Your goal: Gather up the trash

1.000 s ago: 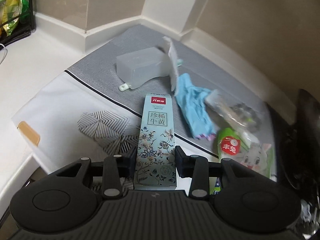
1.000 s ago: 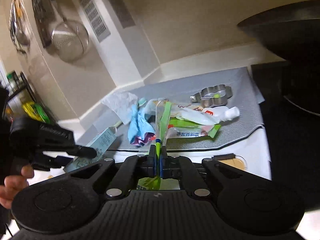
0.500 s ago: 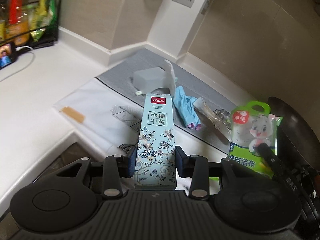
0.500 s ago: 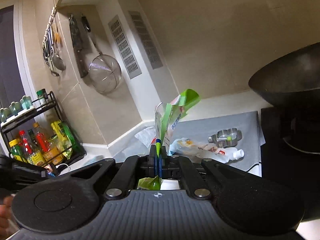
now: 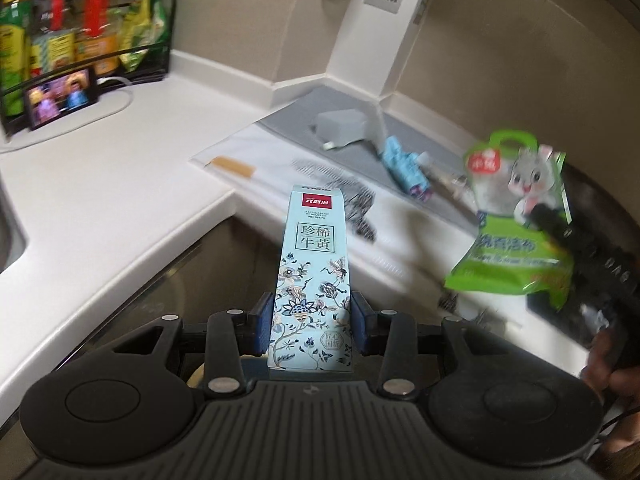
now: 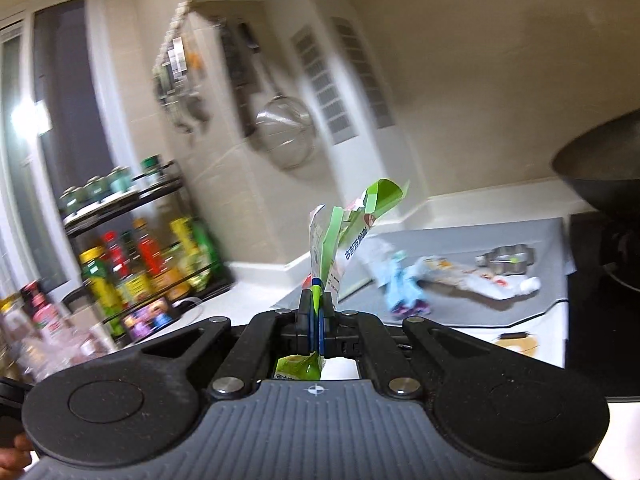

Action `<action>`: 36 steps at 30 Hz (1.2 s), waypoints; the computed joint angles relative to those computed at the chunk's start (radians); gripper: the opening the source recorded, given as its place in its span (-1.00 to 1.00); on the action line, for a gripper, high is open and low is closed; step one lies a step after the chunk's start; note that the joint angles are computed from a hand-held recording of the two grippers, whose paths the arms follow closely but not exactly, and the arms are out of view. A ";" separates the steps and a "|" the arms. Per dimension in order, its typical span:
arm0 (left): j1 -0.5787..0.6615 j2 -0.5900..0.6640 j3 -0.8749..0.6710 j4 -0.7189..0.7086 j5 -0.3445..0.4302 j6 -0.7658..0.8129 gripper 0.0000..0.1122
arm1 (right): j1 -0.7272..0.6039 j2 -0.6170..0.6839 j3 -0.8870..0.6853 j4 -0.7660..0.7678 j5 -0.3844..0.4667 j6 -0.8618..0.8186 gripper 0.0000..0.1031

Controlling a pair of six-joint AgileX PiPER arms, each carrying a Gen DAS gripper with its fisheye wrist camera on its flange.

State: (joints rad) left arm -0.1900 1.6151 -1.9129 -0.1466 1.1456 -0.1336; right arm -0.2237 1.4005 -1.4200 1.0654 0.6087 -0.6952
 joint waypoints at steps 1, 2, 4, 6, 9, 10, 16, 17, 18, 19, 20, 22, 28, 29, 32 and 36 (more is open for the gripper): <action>0.004 -0.030 0.044 0.010 -0.014 0.001 -0.23 | 0.003 -0.015 0.013 0.016 0.015 -0.023 -0.96; 0.008 -0.062 0.091 0.022 -0.029 0.003 -0.23 | 0.007 -0.031 0.026 0.026 0.027 -0.040 -0.96; 0.010 -0.112 0.164 0.050 -0.050 -0.004 -0.23 | 0.017 -0.064 0.052 0.045 0.061 -0.077 -0.96; 0.019 -0.146 0.215 0.056 -0.056 -0.003 -0.23 | 0.030 -0.094 0.080 0.054 0.097 -0.111 -0.95; 0.019 -0.199 0.300 0.083 -0.077 -0.017 -0.23 | 0.063 -0.133 0.121 0.042 0.132 -0.145 -0.95; 0.016 -0.214 0.328 0.097 -0.085 -0.025 -0.23 | 0.076 -0.145 0.136 0.037 0.138 -0.152 -0.95; 0.011 -0.256 0.488 0.144 -0.110 -0.071 -0.23 | 0.157 -0.165 0.216 -0.049 0.150 -0.125 -0.95; 0.004 -0.259 0.515 0.159 -0.120 -0.082 -0.23 | 0.174 -0.166 0.231 -0.080 0.146 -0.111 -0.95; -0.004 -0.266 0.542 0.177 -0.131 -0.094 -0.23 | 0.188 -0.170 0.251 -0.102 0.139 -0.107 -0.95; -0.012 -0.272 0.571 0.195 -0.144 -0.106 -0.23 | 0.203 -0.175 0.271 -0.126 0.131 -0.101 -0.95; -0.018 -0.277 0.595 0.209 -0.154 -0.115 -0.23 | 0.218 -0.181 0.292 -0.150 0.121 -0.091 -0.95; -0.021 -0.278 0.629 0.215 -0.165 -0.124 -0.23 | 0.240 -0.185 0.323 -0.191 0.111 -0.070 -0.95; -0.027 -0.256 0.679 0.226 -0.184 -0.132 -0.23 | 0.248 -0.149 0.340 -0.262 0.131 0.019 -0.95; -0.031 -0.252 0.682 0.233 -0.187 -0.134 -0.23 | 0.251 -0.143 0.340 -0.273 0.126 0.028 -0.95; -0.032 -0.231 0.682 0.230 -0.194 -0.133 -0.23 | 0.262 -0.131 0.342 -0.294 0.118 0.030 -0.95; -0.037 -0.205 0.681 0.244 -0.205 -0.137 -0.23 | 0.288 -0.103 0.342 -0.326 0.082 0.007 -0.95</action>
State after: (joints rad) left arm -0.2272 1.4096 -1.2322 0.0970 0.9404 -0.2702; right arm 0.0639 1.2971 -1.0776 0.7398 0.6903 -0.6887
